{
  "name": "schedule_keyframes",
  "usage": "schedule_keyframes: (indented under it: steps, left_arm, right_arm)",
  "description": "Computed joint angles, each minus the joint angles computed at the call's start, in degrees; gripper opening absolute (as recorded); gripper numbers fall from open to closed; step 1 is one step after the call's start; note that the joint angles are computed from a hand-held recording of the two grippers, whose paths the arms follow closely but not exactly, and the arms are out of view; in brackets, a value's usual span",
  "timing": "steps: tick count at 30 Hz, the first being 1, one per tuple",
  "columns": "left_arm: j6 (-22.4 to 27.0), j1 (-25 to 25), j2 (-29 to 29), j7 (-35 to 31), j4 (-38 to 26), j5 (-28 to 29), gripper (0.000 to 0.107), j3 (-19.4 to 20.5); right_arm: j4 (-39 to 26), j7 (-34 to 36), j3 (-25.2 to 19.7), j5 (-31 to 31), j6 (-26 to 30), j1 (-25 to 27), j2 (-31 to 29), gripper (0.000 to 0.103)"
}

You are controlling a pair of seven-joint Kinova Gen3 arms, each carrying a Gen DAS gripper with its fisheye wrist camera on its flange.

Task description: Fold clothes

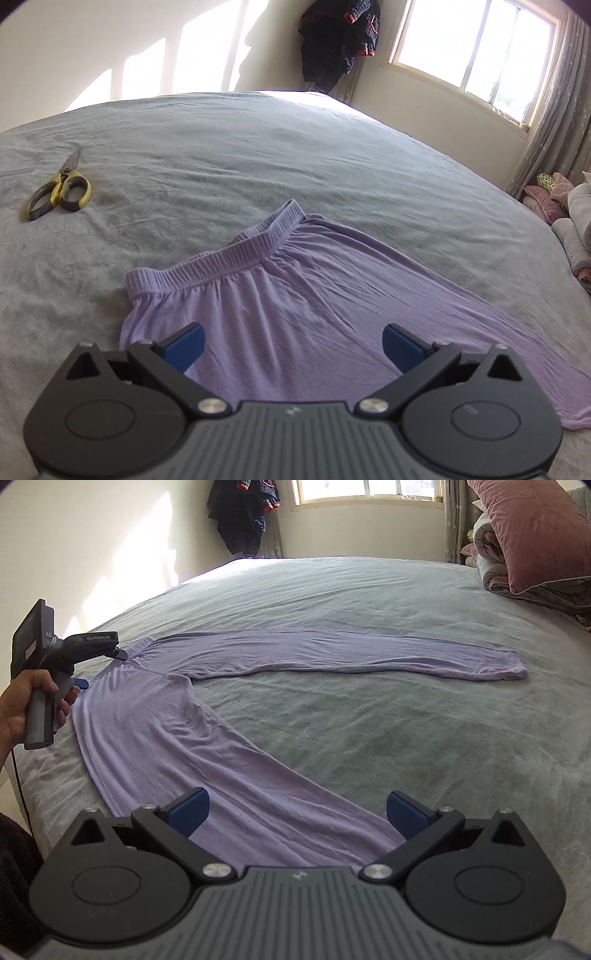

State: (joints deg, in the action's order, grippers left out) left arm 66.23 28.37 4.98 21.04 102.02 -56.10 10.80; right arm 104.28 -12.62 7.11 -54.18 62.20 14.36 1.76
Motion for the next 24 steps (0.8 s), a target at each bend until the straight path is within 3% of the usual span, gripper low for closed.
schedule_keyframes:
  steps: [7,8,9,15,20,24]
  left_arm:
    - [-3.8,-1.7,-0.8,-2.4,2.1,-3.1,0.101,-0.6]
    - [-4.9,-2.2,-1.0,-3.7,2.5,-3.1,0.096,-0.7]
    - [-6.1,-2.6,-1.2,-5.0,2.9,-3.0,0.088,-0.8]
    - [-8.2,-3.4,-0.7,-7.4,4.3,-5.5,0.079,-0.8]
    - [-12.3,-5.0,-1.9,-7.7,5.8,-3.9,0.067,-1.6]
    - [-12.9,-6.1,-1.8,-8.4,6.0,-2.5,0.066,-1.6]
  right_arm:
    - [-7.6,-6.1,-5.7,-2.8,-2.1,-5.0,6.1,0.103]
    - [-8.6,-7.0,-6.5,-2.4,-2.6,-5.7,6.9,0.103]
    - [-9.7,-8.0,-7.3,-1.9,-3.0,-6.4,7.8,0.103]
    - [-13.8,-11.1,-11.2,2.5,-6.5,-10.3,10.7,0.103]
    - [-17.7,-14.9,-13.9,6.4,-8.8,-13.7,13.0,0.103]
    - [-20.8,-17.6,-15.5,10.0,-10.1,-16.1,14.5,0.103]
